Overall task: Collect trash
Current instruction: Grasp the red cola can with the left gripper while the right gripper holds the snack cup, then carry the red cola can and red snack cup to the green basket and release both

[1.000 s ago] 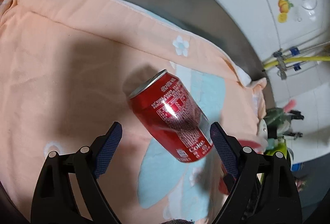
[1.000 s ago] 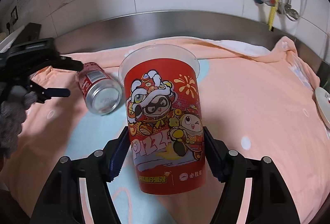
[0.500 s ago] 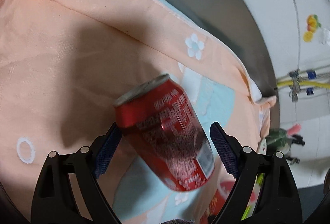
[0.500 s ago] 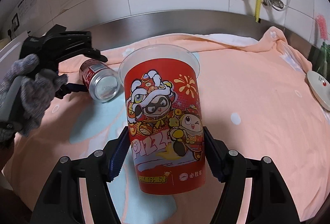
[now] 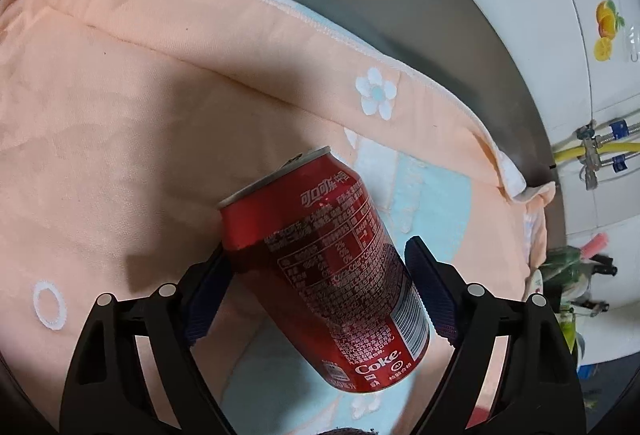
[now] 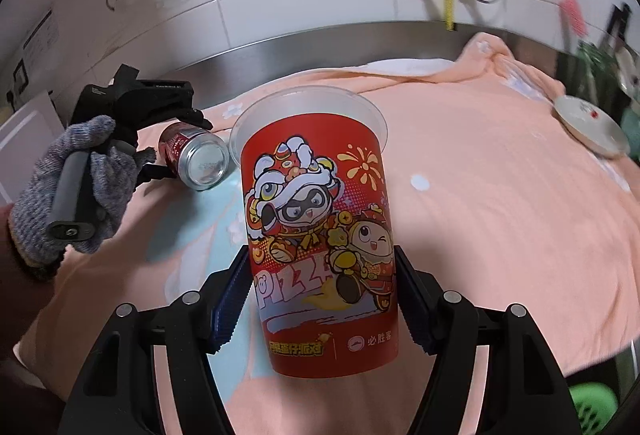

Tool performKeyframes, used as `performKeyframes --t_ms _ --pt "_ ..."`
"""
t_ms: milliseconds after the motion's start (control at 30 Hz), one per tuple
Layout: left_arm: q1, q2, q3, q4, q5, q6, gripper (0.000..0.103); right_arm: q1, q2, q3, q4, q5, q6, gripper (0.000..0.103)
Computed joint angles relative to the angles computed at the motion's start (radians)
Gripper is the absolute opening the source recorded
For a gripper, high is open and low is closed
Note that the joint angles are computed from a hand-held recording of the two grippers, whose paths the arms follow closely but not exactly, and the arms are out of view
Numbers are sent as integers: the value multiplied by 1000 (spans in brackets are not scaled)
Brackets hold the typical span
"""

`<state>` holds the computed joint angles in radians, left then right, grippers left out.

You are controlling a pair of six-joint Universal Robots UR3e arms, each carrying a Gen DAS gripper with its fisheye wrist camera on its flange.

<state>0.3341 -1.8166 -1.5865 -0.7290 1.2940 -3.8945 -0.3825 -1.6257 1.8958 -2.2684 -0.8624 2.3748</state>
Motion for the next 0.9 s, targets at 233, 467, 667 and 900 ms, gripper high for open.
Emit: performKeyframes --t_ms 233,467,667,900 --pt "-38 -20 52 0 35 133 77 -221 -295 172 168 63 -74 65" --pt "-31 29 2 18 -66 311 73 -524 -567 251 504 116 -241 65" --pt "-80 70 -13 -10 -137 417 72 -854 -735 235 875 117 -484 65" --pt "-185 124 -28 -31 -234 499 72 -1129 -737 249 889 20 -577 65"
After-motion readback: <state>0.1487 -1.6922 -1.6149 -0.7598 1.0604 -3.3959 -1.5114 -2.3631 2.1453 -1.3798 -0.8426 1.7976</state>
